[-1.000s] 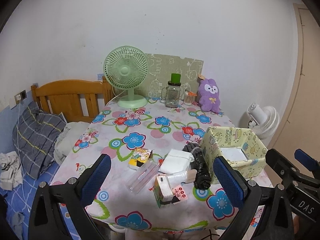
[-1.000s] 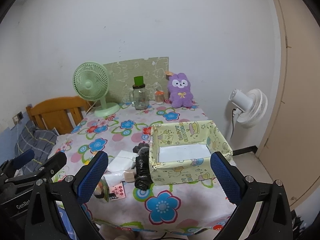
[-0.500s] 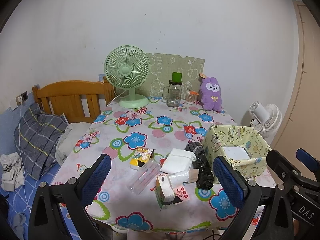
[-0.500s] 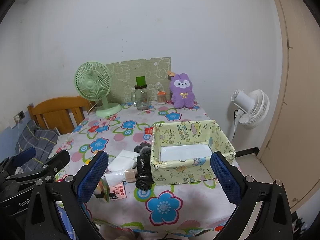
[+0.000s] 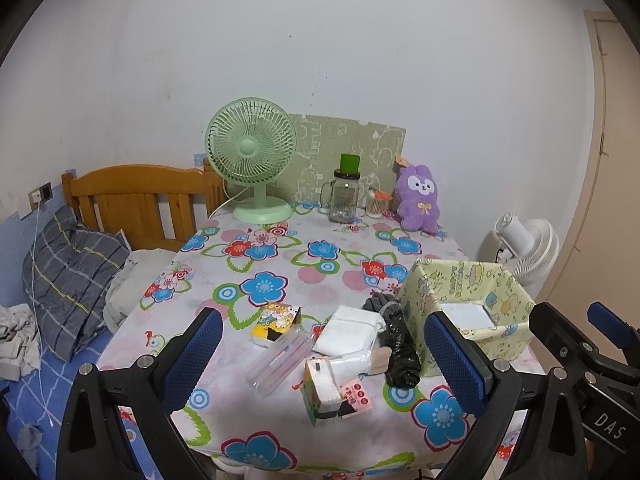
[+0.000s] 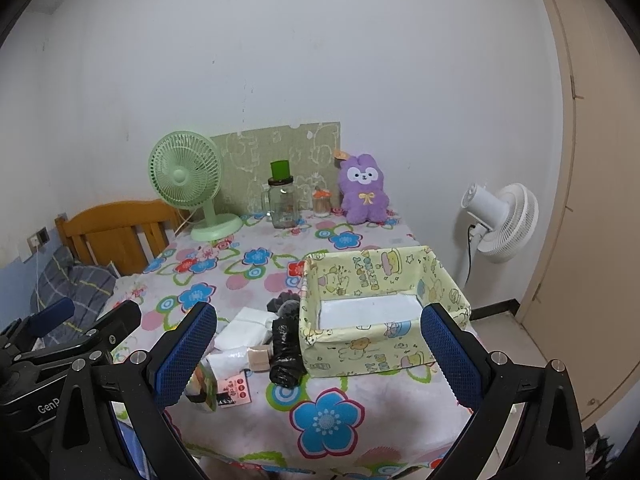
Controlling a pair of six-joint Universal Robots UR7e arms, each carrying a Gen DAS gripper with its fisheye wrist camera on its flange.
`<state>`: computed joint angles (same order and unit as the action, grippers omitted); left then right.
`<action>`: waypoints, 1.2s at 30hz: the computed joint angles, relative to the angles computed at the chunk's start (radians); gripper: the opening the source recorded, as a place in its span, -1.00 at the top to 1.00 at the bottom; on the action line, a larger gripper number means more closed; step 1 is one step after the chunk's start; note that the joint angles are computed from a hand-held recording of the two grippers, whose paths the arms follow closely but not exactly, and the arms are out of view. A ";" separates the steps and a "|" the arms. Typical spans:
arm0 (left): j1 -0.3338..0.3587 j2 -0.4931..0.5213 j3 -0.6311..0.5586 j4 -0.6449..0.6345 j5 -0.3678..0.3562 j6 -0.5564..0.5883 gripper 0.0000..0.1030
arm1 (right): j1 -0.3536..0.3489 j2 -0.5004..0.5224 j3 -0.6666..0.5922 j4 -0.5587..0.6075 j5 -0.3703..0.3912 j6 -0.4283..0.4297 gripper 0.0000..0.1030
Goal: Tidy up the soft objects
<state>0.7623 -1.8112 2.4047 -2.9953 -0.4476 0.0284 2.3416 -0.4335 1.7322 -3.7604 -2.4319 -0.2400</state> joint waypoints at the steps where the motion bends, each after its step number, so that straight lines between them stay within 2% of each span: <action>1: -0.001 0.005 0.001 -0.013 0.003 0.006 -0.97 | 0.000 0.001 0.000 -0.009 0.002 -0.006 -1.00; 7: 0.001 0.035 0.011 -0.122 0.006 0.069 -0.97 | -0.004 0.014 -0.009 -0.054 0.007 -0.044 -1.00; 14: 0.001 0.055 0.015 -0.149 0.029 0.102 -0.97 | -0.010 0.021 -0.011 -0.070 0.009 -0.055 -1.00; 27: 0.000 0.055 0.023 -0.144 0.038 0.102 -0.97 | -0.015 0.026 -0.010 -0.075 0.006 -0.055 -1.00; 29: -0.002 0.047 0.023 -0.110 0.042 0.076 -0.97 | -0.015 0.025 -0.007 -0.076 0.004 -0.059 -1.00; 36: -0.005 0.041 0.031 -0.101 0.041 0.072 -0.97 | -0.019 0.015 0.008 -0.062 0.009 -0.035 -1.00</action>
